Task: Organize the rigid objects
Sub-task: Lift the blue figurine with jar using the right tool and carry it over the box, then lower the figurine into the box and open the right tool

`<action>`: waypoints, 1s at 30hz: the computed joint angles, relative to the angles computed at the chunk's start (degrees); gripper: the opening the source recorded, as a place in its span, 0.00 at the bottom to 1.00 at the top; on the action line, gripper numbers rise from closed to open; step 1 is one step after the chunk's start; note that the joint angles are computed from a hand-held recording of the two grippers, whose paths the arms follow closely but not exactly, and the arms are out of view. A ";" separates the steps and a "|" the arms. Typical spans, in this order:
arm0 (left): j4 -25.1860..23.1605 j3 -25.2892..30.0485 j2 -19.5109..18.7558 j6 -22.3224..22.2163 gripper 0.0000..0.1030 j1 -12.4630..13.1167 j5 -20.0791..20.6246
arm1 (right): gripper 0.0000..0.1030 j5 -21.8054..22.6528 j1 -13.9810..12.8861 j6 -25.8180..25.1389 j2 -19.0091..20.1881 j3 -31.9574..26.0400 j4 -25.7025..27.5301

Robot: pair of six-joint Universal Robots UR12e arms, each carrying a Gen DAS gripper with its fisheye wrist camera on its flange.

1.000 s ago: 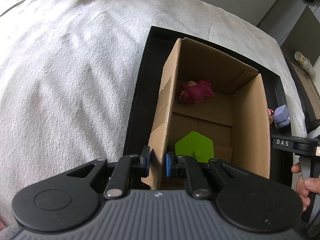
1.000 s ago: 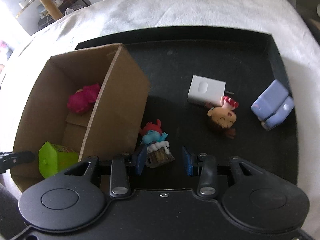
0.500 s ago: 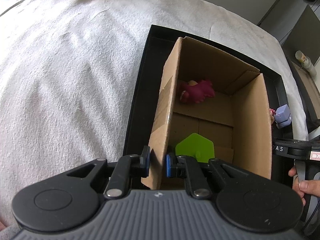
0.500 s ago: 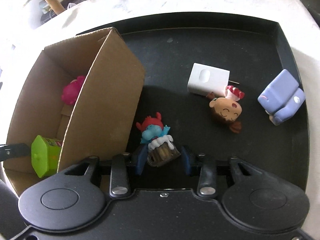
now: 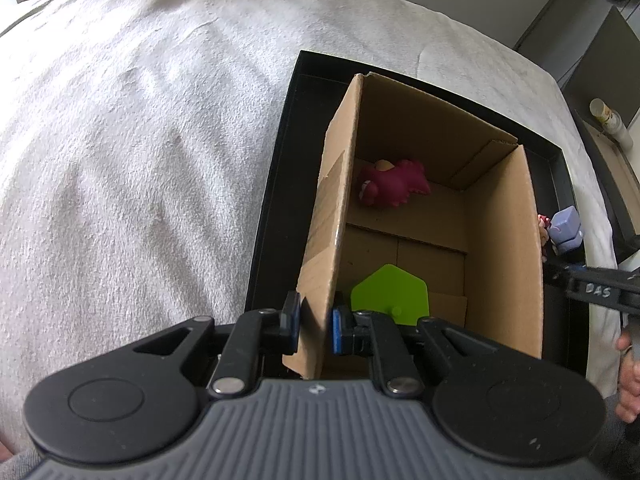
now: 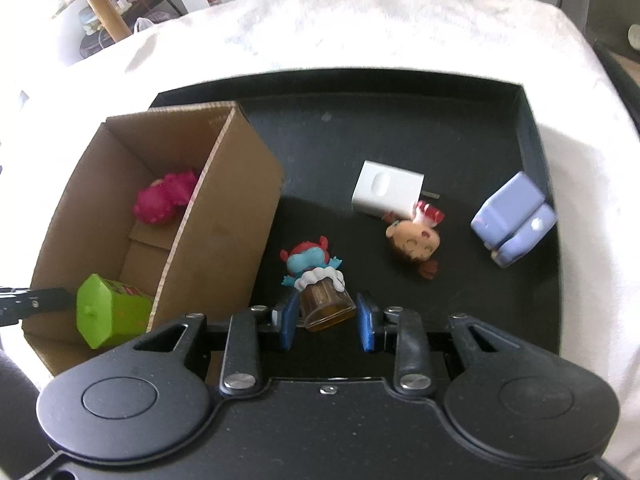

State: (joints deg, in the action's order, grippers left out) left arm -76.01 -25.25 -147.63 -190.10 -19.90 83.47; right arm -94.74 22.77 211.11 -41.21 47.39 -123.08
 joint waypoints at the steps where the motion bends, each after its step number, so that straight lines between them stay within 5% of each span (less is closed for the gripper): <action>1: 0.02 0.00 0.00 -0.01 0.14 0.00 -0.03 | 0.29 -0.38 0.11 -0.08 -0.49 0.48 -0.48; 14: 0.30 -0.60 0.39 0.74 0.14 0.03 -0.56 | 0.30 -3.37 0.60 -3.20 -1.02 -1.53 -3.65; 28: -0.99 0.27 -0.03 4.06 0.14 -0.06 -1.38 | 0.31 -4.34 2.15 -8.28 7.52 -17.49 2.25; 30: -1.04 0.20 -0.02 4.08 0.14 -0.09 -1.40 | 0.51 -6.18 2.56 -8.68 8.98 -19.78 2.18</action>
State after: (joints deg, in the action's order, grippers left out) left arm -77.04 -25.05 -147.65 -186.02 -20.00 82.07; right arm -100.92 25.33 202.44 -32.22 27.61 -120.90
